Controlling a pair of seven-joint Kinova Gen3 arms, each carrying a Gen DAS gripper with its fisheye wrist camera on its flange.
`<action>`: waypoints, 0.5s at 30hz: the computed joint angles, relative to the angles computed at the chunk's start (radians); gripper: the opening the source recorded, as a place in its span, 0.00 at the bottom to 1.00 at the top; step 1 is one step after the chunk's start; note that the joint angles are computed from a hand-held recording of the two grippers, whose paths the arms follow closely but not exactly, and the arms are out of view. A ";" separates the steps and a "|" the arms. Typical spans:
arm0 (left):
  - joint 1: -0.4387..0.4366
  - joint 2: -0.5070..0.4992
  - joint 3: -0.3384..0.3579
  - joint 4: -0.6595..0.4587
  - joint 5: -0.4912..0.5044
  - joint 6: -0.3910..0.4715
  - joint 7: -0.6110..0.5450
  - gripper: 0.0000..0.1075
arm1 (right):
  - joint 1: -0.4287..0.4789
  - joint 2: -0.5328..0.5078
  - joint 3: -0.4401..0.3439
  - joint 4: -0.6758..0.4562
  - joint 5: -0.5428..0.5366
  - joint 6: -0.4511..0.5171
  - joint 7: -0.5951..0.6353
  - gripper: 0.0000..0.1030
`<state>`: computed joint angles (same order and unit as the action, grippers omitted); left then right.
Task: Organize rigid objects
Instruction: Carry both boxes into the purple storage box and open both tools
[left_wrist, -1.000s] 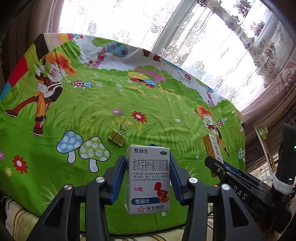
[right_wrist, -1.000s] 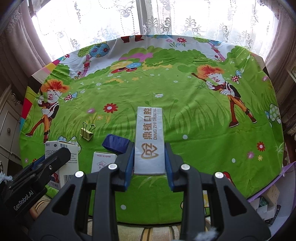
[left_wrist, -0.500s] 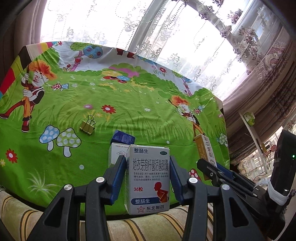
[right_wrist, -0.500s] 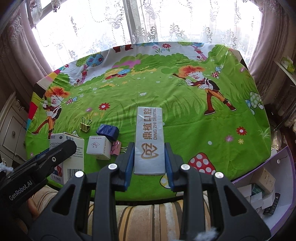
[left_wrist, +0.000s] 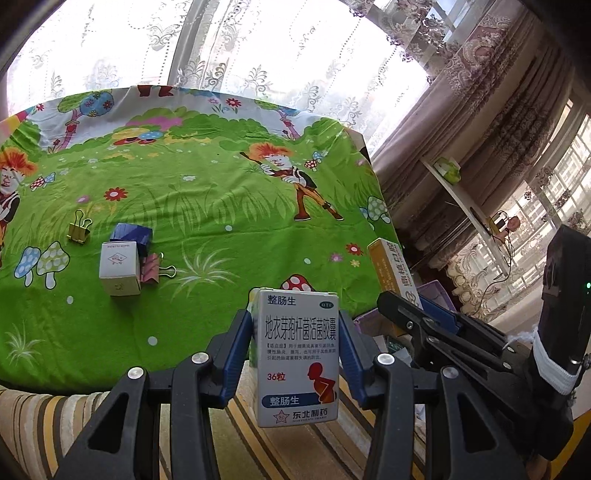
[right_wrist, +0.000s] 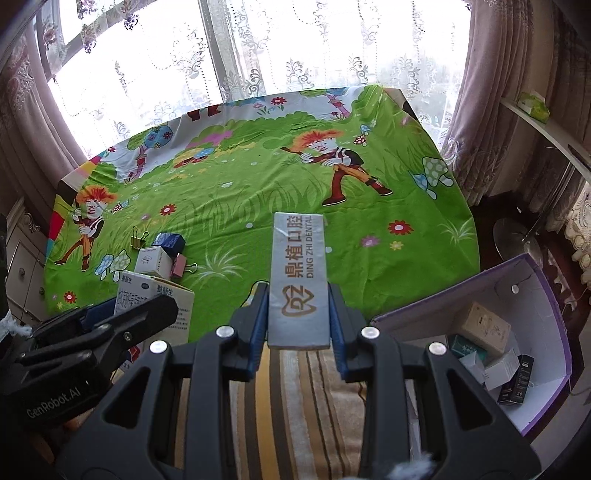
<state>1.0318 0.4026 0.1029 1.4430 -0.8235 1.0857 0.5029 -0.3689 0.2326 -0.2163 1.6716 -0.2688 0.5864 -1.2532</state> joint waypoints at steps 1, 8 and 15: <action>-0.003 0.007 0.004 -0.011 0.000 -0.012 -0.009 0.44 | 0.016 -0.009 0.001 0.010 -0.009 -0.003 0.013 0.33; 0.002 0.040 -0.014 -0.053 -0.011 -0.141 -0.053 0.44 | 0.093 -0.058 0.048 0.064 -0.012 -0.022 0.065 0.33; 0.004 0.074 -0.052 -0.088 0.010 -0.280 -0.115 0.44 | 0.145 -0.063 0.100 0.065 0.030 -0.020 0.025 0.34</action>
